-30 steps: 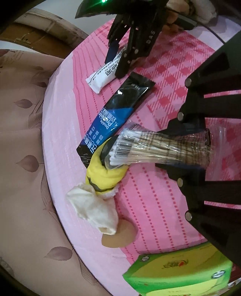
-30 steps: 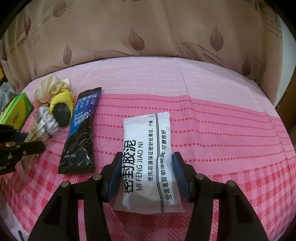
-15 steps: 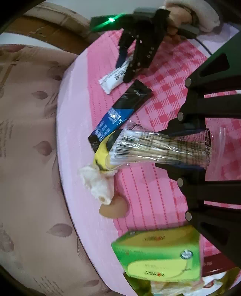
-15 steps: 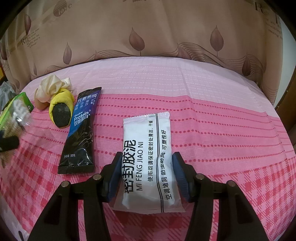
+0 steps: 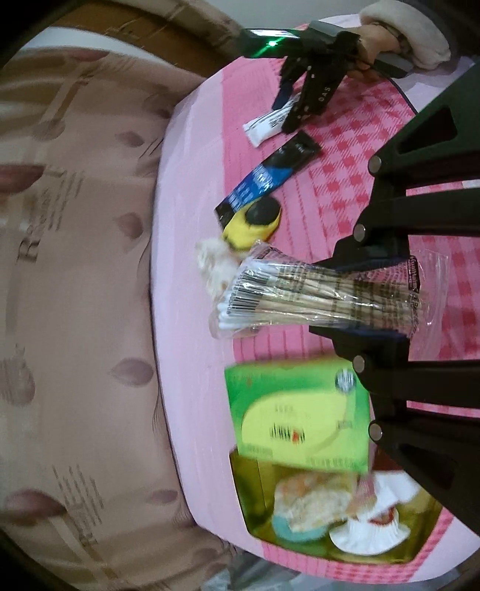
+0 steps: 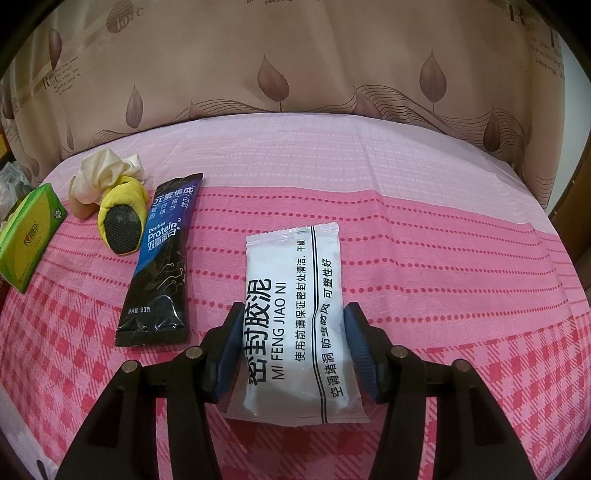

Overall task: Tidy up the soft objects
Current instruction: 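Carry the cotton swab bag into the gold tin and open the left gripper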

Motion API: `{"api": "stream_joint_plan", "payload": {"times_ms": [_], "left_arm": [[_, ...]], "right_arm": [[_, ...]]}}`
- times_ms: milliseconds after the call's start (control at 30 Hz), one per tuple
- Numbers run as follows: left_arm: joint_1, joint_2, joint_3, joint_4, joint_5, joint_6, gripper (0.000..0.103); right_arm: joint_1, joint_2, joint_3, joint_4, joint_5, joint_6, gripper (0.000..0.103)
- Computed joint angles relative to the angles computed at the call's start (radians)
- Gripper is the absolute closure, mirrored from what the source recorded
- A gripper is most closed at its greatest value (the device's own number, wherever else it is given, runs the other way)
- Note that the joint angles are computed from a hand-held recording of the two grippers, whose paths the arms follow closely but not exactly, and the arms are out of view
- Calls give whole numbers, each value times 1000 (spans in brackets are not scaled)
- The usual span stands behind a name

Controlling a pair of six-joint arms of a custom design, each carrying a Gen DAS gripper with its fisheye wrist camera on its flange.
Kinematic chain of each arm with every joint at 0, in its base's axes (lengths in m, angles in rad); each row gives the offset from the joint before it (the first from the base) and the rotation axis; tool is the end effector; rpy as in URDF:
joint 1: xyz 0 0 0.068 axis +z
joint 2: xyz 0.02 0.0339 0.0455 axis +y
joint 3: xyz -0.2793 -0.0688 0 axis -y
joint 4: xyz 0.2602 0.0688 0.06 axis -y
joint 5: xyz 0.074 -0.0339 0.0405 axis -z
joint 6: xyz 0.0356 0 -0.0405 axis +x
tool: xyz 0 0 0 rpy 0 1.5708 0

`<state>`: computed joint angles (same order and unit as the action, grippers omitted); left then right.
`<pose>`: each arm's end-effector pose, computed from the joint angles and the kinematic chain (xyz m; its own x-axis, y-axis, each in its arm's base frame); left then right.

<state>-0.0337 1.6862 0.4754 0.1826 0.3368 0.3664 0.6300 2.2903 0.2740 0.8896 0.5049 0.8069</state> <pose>0.2550 -0.0204 0.0764 -0.7266 0.3628 -0.5835 0.4955 0.8650 -0.0792 0.1647 0.0988 -0.0320 -0.7558 0.2311 -0.6126 0.2864 0.9581 0.0081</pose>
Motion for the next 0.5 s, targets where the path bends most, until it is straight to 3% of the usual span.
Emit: {"api": "stream_joint_plan", "payload": {"times_ms": [267,500], "left_arm": [[218,-54,78,-108,37,86,79],[360,36,193,-137,25,144,79]], "right_arm": [[1,2,1,0,1,1,51],[1,1,2,-2,2,1,51]]}}
